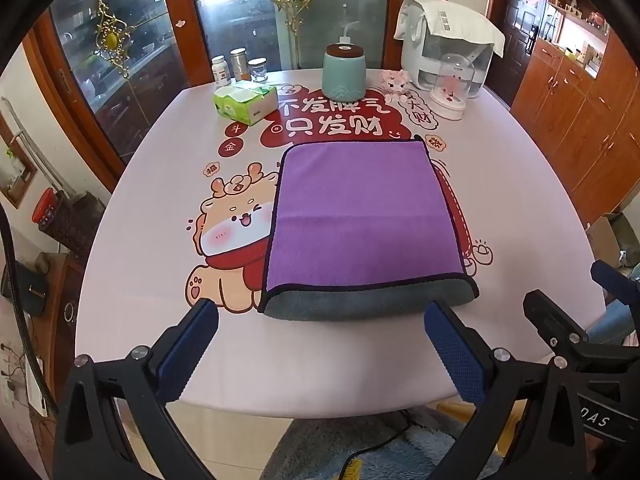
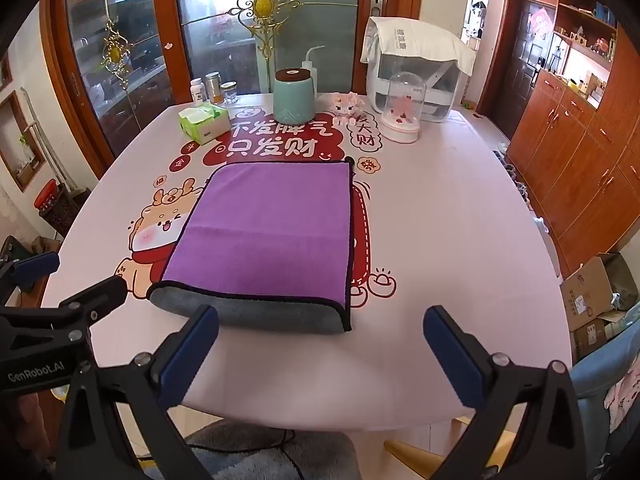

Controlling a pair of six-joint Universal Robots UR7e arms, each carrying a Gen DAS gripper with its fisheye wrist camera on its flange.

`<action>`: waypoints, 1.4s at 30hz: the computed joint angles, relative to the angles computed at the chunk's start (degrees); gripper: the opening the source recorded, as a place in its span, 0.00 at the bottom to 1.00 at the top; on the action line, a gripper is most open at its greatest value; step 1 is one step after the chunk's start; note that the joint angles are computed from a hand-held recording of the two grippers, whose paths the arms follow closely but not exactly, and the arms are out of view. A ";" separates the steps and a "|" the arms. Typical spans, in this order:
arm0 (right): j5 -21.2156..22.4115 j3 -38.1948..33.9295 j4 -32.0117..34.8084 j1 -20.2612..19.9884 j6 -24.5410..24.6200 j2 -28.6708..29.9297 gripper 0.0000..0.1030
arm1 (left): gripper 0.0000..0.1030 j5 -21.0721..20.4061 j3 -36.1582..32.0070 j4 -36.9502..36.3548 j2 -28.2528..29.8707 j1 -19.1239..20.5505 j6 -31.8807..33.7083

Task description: Fold towel

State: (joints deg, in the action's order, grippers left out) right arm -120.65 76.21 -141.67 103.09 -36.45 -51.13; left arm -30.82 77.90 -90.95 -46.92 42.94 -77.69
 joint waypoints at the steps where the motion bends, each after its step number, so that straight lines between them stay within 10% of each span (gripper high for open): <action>1: 0.01 -0.03 0.05 0.01 0.06 0.01 0.99 | 0.99 -0.08 -0.13 0.28 0.04 0.01 -0.11; 42: -1.28 -1.09 2.43 0.19 1.83 1.38 0.99 | 0.99 -0.61 0.84 -2.13 -1.12 0.65 1.88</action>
State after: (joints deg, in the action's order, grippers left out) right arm -121.93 75.11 -139.25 103.28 -34.61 -49.75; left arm -31.43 78.74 -93.08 -48.04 43.59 -75.81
